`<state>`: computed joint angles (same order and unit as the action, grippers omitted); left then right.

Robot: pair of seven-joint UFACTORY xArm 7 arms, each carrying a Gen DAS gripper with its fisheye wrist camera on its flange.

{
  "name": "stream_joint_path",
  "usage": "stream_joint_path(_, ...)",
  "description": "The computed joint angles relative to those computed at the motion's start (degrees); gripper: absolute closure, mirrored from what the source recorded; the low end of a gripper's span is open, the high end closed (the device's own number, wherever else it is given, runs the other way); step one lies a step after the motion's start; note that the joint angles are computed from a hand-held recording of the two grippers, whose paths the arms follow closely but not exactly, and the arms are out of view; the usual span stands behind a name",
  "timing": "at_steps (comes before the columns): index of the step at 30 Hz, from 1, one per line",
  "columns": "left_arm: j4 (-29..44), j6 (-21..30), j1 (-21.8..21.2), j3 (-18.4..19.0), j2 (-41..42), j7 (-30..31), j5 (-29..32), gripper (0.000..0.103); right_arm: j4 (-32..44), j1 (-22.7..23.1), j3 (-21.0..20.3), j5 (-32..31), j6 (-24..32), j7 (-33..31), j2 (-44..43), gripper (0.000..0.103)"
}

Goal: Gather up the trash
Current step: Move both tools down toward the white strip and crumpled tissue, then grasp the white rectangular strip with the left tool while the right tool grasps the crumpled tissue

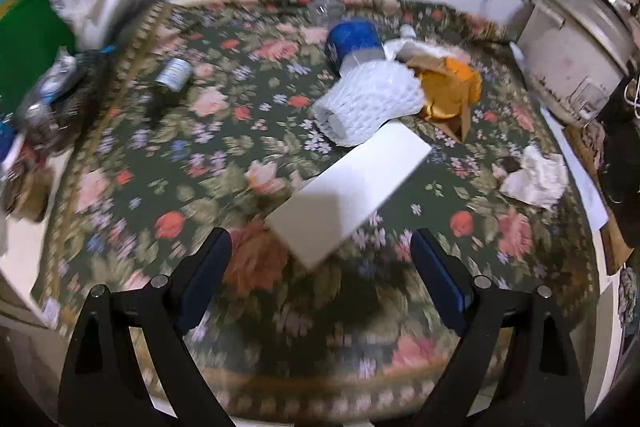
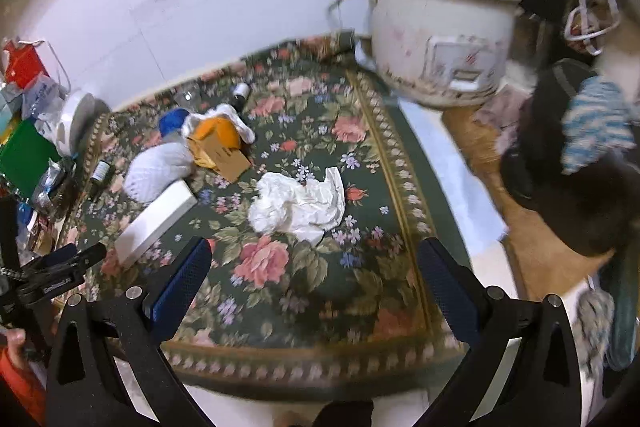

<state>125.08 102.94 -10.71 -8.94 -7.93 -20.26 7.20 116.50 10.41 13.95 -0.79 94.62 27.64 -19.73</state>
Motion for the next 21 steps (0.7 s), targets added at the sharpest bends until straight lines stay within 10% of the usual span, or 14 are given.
stream_joint_path(9,-4.57,-5.81,-0.57,1.58,2.88,6.33,-2.83,0.012,-0.76,1.41,-5.1,5.15,-1.94,-5.85,7.09,0.008)
stream_joint_path(21,-6.04,-5.61,-4.02,-0.3,2.83,1.63,-2.21,0.013,-3.7,0.51,-9.99,14.99,-0.01,-11.17,8.37,0.047)
